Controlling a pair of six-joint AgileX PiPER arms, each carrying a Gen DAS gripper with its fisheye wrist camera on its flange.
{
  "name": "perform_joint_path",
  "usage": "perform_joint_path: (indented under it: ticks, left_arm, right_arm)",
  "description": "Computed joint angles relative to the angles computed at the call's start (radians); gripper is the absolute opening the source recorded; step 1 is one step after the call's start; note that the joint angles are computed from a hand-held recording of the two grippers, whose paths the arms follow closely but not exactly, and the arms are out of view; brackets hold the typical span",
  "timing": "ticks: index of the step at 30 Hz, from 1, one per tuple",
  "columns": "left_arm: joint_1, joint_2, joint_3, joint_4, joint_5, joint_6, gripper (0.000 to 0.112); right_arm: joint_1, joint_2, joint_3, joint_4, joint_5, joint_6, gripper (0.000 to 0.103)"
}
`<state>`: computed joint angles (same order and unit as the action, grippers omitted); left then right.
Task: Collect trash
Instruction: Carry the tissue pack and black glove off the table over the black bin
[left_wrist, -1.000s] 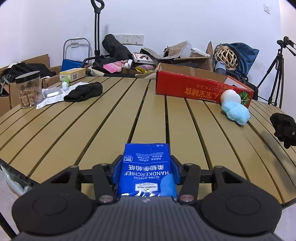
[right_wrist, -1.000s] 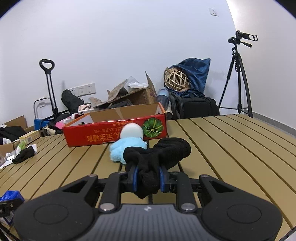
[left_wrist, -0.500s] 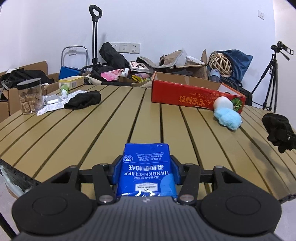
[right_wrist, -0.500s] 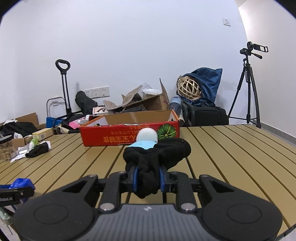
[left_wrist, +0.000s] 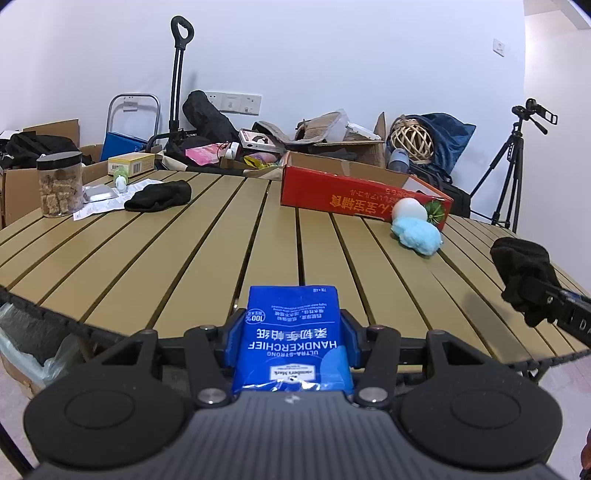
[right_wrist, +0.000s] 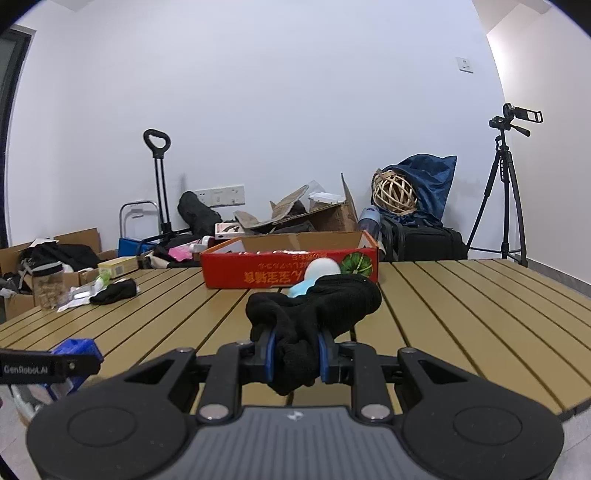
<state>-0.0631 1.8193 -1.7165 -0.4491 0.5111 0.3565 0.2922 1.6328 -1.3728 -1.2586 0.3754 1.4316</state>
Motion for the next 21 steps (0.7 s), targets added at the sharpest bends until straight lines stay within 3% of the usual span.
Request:
perform_joint_path:
  ticks: [8, 21]
  left_arm:
    - [0.042, -0.105, 0.157, -0.162, -0.016, 0.194, 0.052]
    - [0.127, -0.267, 0.436, -0.242, 0.011, 0.412, 0.052]
  right_arm:
    - [0.085, -0.126, 0.18, -0.073, 0.023, 0.106, 0.021]
    - [0.245, -0.278, 0.366, 0.061, 0.115, 0.005, 0.021]
